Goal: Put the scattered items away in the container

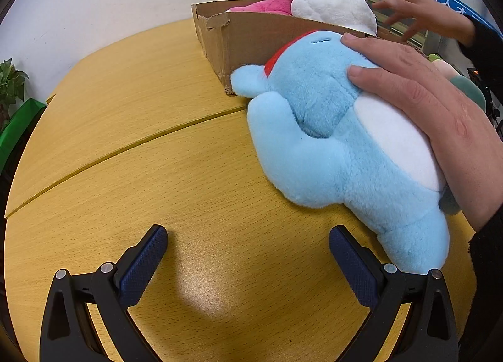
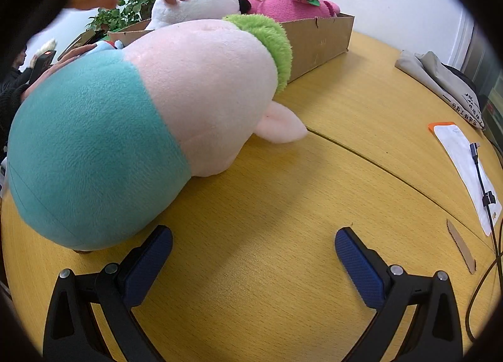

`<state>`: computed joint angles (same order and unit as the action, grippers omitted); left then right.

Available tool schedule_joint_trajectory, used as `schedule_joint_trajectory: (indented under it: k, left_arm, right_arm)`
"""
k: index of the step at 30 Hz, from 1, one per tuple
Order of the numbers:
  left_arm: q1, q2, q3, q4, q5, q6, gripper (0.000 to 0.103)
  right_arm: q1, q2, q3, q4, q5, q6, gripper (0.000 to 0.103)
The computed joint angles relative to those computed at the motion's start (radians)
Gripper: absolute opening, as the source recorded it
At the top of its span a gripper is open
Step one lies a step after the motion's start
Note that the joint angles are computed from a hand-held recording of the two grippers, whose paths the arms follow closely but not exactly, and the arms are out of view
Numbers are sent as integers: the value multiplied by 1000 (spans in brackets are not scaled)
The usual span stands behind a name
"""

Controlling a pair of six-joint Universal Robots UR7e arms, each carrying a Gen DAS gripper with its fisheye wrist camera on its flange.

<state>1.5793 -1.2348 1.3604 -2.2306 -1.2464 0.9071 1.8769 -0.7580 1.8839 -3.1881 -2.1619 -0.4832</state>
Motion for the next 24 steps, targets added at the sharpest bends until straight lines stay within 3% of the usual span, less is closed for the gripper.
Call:
schedule_joint_trajectory:
  k: [24]
  left_arm:
    - [0,0,0,0,0,0,103]
  right_arm:
    - [-2,3,-8,4,1,-2,103]
